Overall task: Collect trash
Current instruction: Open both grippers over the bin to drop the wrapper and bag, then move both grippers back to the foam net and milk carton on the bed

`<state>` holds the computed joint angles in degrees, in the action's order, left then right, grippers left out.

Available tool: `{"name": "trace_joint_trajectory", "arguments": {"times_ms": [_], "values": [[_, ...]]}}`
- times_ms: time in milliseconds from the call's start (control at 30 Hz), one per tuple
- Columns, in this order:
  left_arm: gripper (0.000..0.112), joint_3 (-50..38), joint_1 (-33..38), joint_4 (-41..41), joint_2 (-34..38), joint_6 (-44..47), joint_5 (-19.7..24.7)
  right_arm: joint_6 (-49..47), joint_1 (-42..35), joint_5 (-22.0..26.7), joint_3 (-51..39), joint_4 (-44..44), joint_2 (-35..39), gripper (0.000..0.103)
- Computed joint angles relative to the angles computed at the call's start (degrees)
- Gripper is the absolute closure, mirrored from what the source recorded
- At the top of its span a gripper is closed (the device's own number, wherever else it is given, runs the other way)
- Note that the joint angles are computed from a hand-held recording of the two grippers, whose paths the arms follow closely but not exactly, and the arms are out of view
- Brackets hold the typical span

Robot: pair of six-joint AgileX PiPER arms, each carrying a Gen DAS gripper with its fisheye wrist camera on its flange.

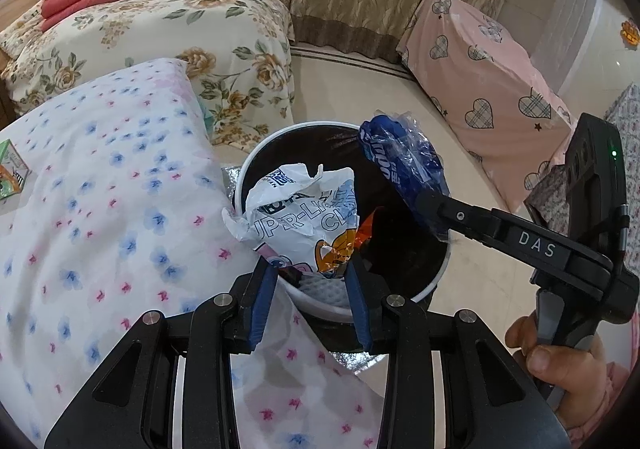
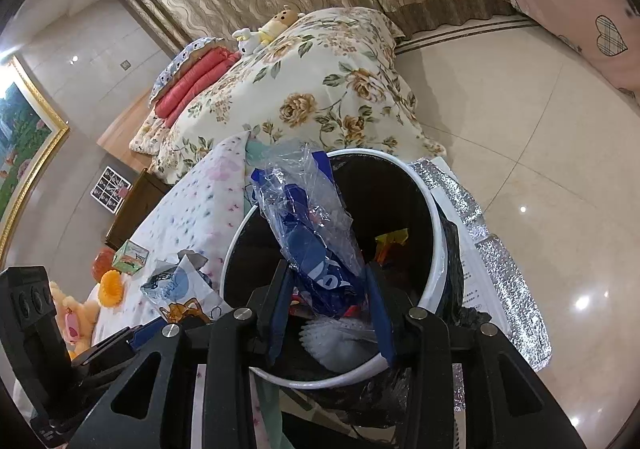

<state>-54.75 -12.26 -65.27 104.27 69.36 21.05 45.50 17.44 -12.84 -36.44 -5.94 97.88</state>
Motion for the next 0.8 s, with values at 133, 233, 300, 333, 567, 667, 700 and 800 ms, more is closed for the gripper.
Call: {"name": "trace_joint_trajectory", "arguments": {"times_ms": [133, 233, 300, 333, 567, 667, 700, 800], "values": [[0.074, -0.63, -0.33, 1.73, 0.42, -2.20, -0.25, 2.93, -0.73, 0.17, -0.32, -3.08, 0.40, 0.061], [0.051, -0.60, -0.08, 2.34, 0.26, -3.27, -0.91, 6.89, -1.50, -0.65, -0.01, -6.37, 0.48, 0.039], [0.048, 0.59, 0.45, -1.77, -0.55, 0.71, -1.40, 3.80, -1.10, -0.73, 0.22, -3.11, 0.08, 0.032], [0.048, 1.02, 0.72, -2.34, -0.88, 1.34, -1.41, 2.45, -0.75, -0.74, 0.35, -1.62, -0.15, 0.032], [0.048, 4.30, 4.58, -6.71, -2.29, 6.21, -0.20, 1.10, 0.77, -0.39, -0.52, 0.30, 0.28, 0.031], [0.048, 5.61, 6.97, -7.86, -2.77, 7.71, 0.49, -1.88, 2.50, 0.09, -1.37, 3.70, 0.47, 0.028], [0.048, 6.05, 7.73, -8.27, -2.97, 8.26, 0.68, -3.16, 3.42, 0.36, -1.91, 5.13, 0.63, 0.027], [0.048, 7.38, 10.48, -9.51, -3.62, 9.86, 1.42, -3.89, 5.19, 1.07, -3.37, 5.48, 0.91, 0.027]]}}
